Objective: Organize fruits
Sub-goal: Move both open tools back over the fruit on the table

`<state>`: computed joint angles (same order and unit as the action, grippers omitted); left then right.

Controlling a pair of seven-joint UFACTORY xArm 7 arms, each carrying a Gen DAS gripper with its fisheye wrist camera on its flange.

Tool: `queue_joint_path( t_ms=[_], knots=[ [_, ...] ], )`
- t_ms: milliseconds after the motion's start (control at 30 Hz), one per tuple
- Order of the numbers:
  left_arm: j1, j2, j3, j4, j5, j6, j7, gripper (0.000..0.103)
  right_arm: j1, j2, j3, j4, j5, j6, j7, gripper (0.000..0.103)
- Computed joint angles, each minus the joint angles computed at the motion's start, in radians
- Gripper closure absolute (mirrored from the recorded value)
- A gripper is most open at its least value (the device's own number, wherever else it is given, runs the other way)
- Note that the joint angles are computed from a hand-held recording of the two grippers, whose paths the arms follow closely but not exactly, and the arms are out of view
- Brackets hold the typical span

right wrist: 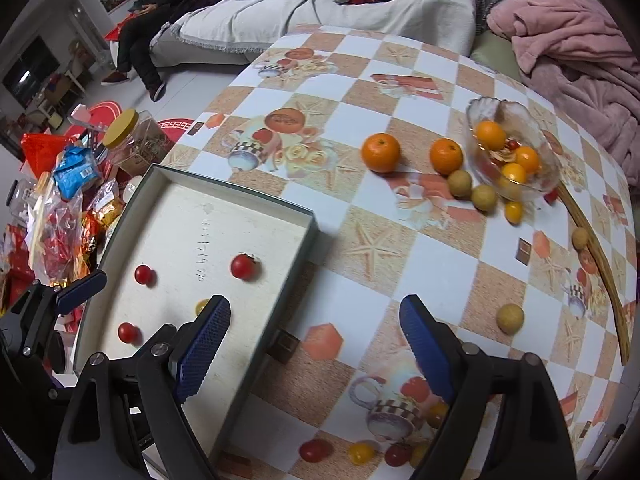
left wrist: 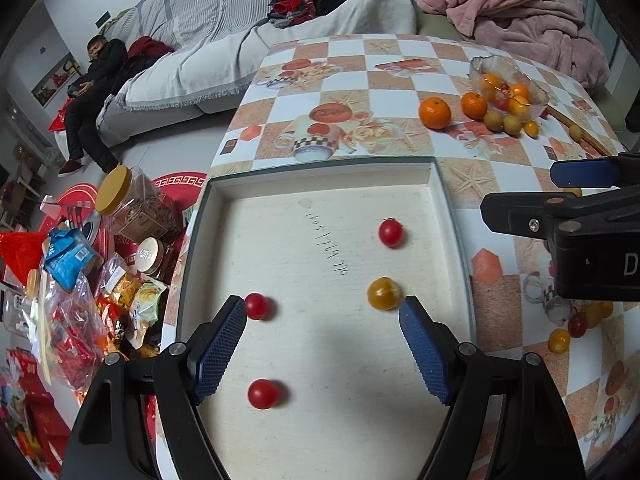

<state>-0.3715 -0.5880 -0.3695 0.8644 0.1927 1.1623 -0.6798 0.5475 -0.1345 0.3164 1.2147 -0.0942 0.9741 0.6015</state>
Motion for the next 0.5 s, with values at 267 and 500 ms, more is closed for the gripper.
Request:
queue_joint_path(
  t_ms=[267, 500],
  knots=[
    [-0.013, 0.069, -0.026, 0.059, 0.017, -0.007, -0.016, 0.023, -0.029, -0.102, -0.022, -0.100, 0.042, -0.007, -0.017, 0.014],
    [-0.039, 0.149, -0.036, 0.134, 0.035, -0.031, -0.028, 0.023, -0.069, -0.294, -0.047, -0.279, 0.105, 0.007, -0.022, 0.014]
  ],
)
